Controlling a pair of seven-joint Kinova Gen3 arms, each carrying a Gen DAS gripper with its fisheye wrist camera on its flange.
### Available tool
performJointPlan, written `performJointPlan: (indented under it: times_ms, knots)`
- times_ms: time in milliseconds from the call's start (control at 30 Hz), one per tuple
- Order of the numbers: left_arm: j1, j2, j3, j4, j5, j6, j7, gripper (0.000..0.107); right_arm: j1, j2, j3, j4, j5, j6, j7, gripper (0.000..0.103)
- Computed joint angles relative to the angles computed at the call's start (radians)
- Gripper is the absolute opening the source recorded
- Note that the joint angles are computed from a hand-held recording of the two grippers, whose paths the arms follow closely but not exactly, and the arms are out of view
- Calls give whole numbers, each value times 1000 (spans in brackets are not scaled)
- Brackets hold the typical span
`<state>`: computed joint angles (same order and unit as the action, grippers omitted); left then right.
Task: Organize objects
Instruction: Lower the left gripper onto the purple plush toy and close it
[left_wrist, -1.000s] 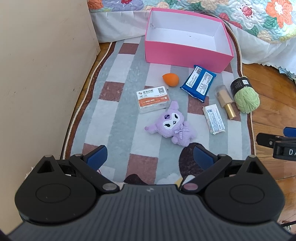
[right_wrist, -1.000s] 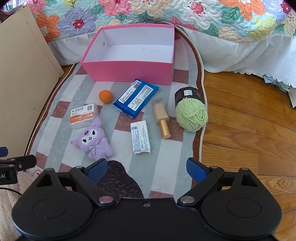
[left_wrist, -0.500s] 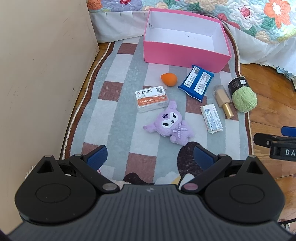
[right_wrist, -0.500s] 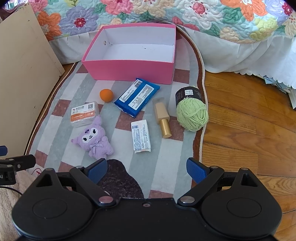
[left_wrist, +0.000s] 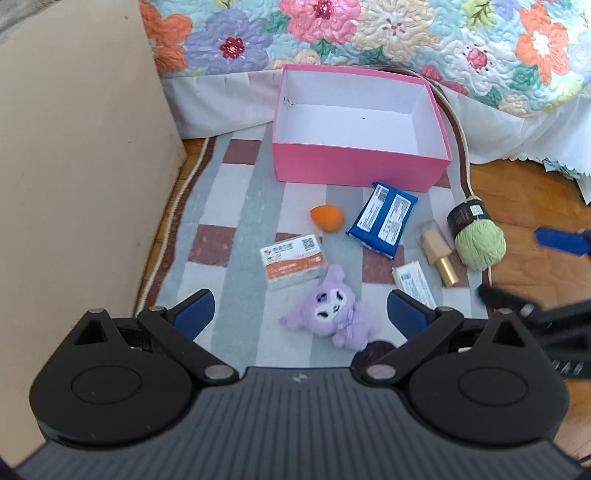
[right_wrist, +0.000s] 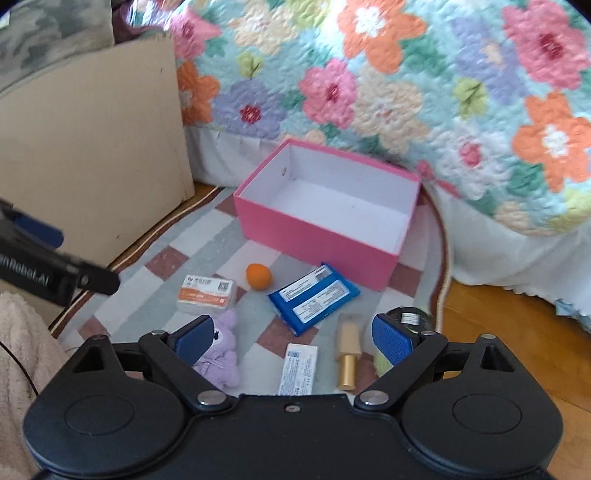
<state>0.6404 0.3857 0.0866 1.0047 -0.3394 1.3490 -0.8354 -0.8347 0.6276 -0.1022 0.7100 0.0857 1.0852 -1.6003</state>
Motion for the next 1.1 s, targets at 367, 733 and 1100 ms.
performJointPlan:
  times_ms: [367, 733, 1100]
  knots:
    - [-120, 107, -8, 72, 205, -145, 108, 100, 6, 159, -65, -89, -115, 23, 294, 95]
    - [-144, 66, -11, 357, 241, -477, 200, 99, -14, 206, -74, 22, -143, -74, 434, 90]
    - [-258, 75, 80, 485, 404, -619, 216, 98, -24, 285, -70, -44, -147, -39, 455, 90]
